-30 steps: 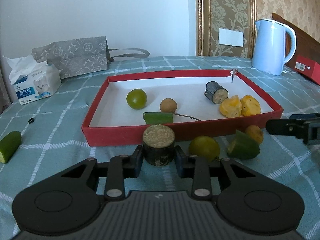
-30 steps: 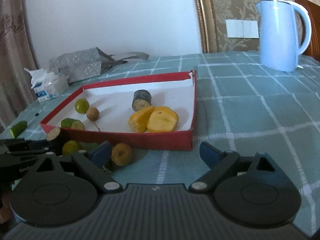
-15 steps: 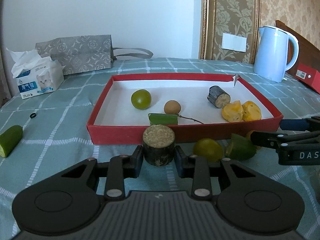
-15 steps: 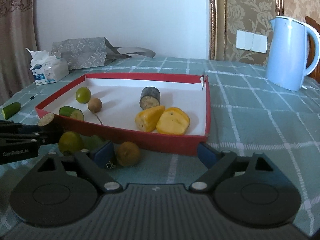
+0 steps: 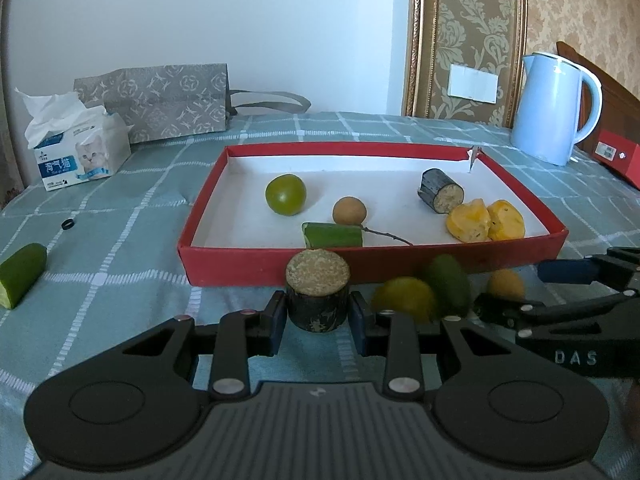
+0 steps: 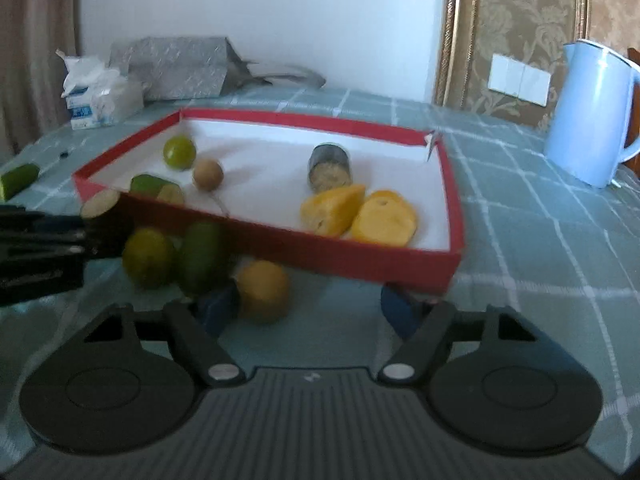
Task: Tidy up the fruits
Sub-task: 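Lift the eggplant slice with the left gripper while the right grasps a brown round fruit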
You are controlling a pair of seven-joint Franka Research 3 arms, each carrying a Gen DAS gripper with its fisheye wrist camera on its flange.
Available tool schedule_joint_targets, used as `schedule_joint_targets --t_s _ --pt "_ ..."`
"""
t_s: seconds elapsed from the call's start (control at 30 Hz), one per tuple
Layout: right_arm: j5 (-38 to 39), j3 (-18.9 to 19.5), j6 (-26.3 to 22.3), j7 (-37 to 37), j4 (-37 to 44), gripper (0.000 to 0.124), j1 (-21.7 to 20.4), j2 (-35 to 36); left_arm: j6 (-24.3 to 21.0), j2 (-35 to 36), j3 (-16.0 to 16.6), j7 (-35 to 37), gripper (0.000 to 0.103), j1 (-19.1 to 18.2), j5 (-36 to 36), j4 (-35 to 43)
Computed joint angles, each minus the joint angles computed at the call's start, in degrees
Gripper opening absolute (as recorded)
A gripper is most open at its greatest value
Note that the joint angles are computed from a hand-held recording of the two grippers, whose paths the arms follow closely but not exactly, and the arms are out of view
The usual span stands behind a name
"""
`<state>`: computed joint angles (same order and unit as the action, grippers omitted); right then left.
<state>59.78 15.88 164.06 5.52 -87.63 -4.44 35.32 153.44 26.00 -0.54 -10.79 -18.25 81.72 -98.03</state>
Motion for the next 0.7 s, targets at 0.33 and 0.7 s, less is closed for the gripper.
schedule_joint_targets --t_s 0.33,0.7 --pt "3.2 0.9 -1.8 -3.8 -0.3 0.041 -1.2 -0.3 1.1 -0.6 0.1 -3.0 0.032 0.2 1.9 -0.7" --pt "5.8 -0.5 -3.9 -5.2 -0.5 0.027 -0.8 -1.0 -0.2 -0.8 -0.1 -3.8 0.032 0.3 1.9 -0.9"
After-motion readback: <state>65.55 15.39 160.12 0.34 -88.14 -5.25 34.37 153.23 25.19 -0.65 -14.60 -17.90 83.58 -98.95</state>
